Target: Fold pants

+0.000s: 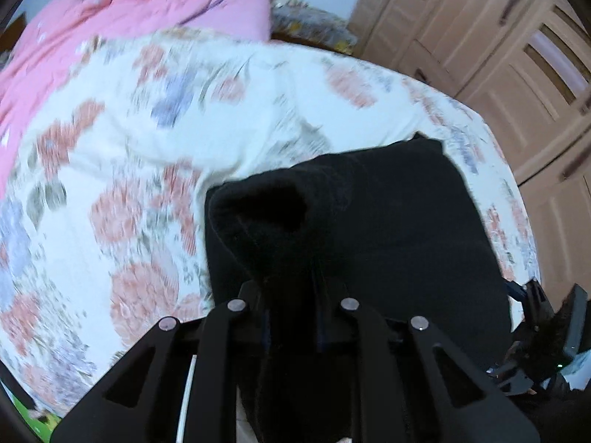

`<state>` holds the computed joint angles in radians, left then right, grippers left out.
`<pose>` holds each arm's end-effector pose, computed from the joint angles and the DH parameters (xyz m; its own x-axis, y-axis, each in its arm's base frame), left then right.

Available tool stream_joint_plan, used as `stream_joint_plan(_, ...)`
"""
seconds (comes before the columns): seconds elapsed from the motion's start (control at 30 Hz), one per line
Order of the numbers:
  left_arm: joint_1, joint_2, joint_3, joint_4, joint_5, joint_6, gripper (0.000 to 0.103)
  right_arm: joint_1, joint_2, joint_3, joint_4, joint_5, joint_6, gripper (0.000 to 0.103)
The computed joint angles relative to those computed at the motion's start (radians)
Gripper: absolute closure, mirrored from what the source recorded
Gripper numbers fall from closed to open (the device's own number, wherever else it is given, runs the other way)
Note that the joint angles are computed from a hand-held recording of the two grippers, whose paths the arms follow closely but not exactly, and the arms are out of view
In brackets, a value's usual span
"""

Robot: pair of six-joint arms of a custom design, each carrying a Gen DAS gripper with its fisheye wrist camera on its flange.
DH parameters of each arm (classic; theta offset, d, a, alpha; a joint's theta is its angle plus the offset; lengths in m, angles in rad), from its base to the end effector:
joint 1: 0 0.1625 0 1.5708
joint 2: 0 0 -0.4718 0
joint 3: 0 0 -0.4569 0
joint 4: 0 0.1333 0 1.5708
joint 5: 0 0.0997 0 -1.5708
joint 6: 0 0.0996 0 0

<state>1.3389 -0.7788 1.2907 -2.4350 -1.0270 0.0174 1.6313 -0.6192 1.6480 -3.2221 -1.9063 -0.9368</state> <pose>-0.0171 -0.8767 0.2245 -0.8700 0.0388 -0.4915 0.2309 0.9129 -0.3366 0.1460 -0.7483 0.0266 -0.5256 -0.5737 0.6282 -0.7978 0.5888 -0.1299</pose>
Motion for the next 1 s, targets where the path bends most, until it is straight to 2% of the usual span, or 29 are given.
stream_joint_plan(0.1,0.005,-0.007,0.017,-0.031,-0.007,0.003,0.086,-0.012,-0.055,0.017,0.121,0.071,0.045,0.007)
stream_joint_plan(0.23,-0.011,0.001,0.028,-0.052,0.058,0.022,0.085,-0.025,-0.125,0.032,0.283,0.176,0.05,0.007)
stream_joint_plan(0.3,-0.014,-0.001,0.035,-0.064,0.067,0.025,0.084,-0.023,-0.153,0.053,0.306,0.195,0.017,0.007)
stream_joint_plan(0.43,-0.024,0.002,0.05,-0.089,0.111,0.033,0.08,-0.005,-0.174,0.078,0.254,0.197,-0.048,0.006)
stream_joint_plan(0.53,-0.031,0.004,0.061,-0.11,0.148,0.04,0.076,0.018,-0.116,-0.011,0.237,0.163,-0.06,0.006)
stream_joint_plan(0.63,-0.035,0.01,0.067,-0.123,0.182,0.035,0.07,0.028,-0.056,-0.122,0.31,0.154,-0.02,0.006)
stream_joint_plan(0.7,-0.038,0.013,0.071,-0.134,0.202,0.035,0.066,0.039,-0.004,-0.212,0.384,0.115,0.007,0.006)
stream_joint_plan(0.83,-0.044,0.025,0.076,-0.161,0.252,0.045,0.06,0.062,0.09,-0.332,0.435,0.007,-0.003,0.006)
stream_joint_plan(0.87,-0.046,0.028,0.077,-0.173,0.266,0.051,0.056,0.064,0.105,-0.348,0.443,-0.01,-0.008,0.006)
stream_joint_plan(0.93,-0.05,0.035,0.08,-0.199,0.296,0.066,0.044,0.064,0.125,-0.366,0.459,-0.037,-0.019,0.006)
stream_joint_plan(0.97,-0.053,0.04,0.084,-0.226,0.318,0.086,0.032,0.061,0.128,-0.368,0.461,-0.033,-0.022,0.006)
stream_joint_plan(1.0,-0.056,0.041,0.091,-0.249,0.333,0.108,0.028,0.058,0.127,-0.369,0.467,-0.024,-0.019,0.006)
